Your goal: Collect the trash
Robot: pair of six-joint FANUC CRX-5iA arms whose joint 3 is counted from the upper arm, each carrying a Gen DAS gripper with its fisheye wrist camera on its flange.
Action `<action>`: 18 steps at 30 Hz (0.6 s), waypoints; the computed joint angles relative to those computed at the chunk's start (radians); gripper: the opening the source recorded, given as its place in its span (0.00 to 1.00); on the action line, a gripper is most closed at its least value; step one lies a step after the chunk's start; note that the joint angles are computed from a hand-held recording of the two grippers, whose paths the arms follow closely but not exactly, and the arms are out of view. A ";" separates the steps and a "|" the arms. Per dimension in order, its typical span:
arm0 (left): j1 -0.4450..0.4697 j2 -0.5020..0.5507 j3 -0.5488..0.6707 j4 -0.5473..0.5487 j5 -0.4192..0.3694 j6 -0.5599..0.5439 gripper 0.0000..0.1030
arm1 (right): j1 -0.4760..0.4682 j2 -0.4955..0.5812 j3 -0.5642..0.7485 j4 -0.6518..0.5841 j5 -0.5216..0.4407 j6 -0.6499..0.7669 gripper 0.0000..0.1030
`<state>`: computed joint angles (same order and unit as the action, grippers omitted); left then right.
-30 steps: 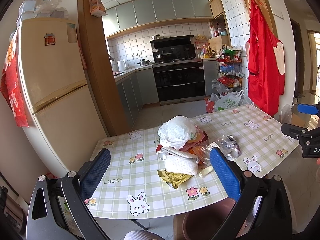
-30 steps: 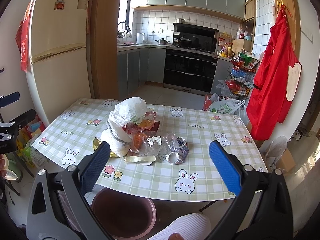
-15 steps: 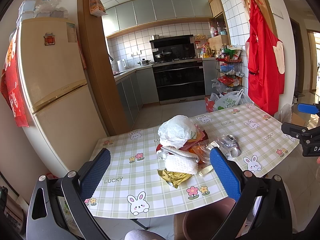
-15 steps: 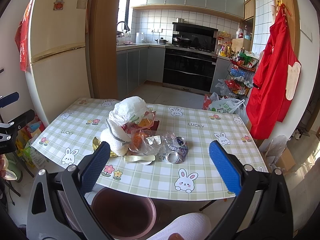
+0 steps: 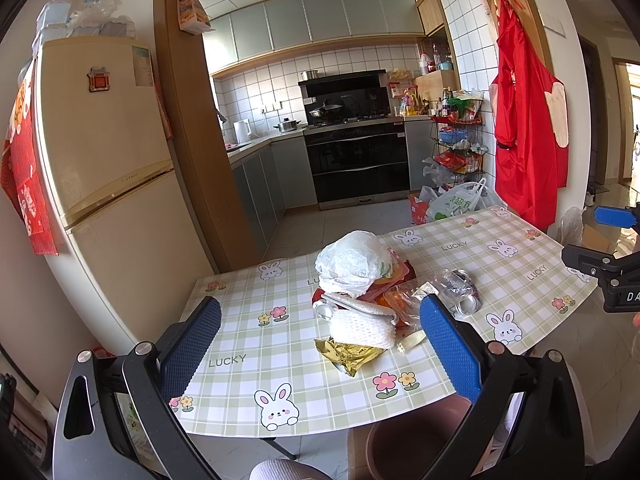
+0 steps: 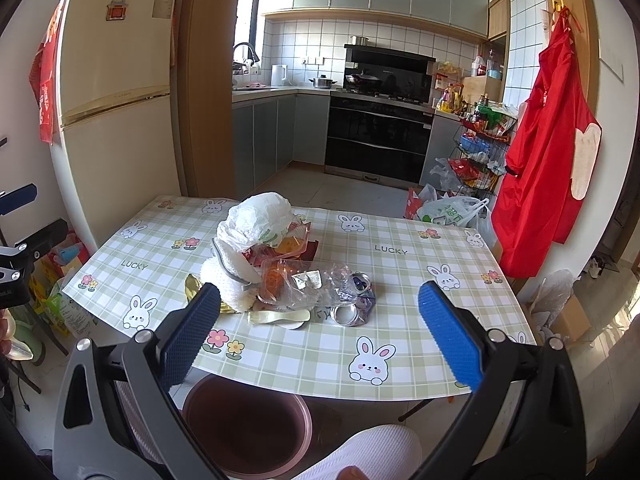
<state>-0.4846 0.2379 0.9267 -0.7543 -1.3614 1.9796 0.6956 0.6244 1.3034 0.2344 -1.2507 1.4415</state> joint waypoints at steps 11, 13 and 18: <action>0.010 -0.011 -0.028 0.028 0.013 0.019 0.95 | 0.006 -0.069 -0.152 0.010 0.068 -0.027 0.95; 0.025 -0.021 -0.048 0.062 0.031 0.023 0.95 | 0.004 -0.076 -0.172 0.009 0.073 -0.031 0.95; 0.076 -0.022 -0.082 0.164 0.059 -0.006 0.95 | -0.006 -0.060 -0.162 -0.012 0.051 -0.033 0.95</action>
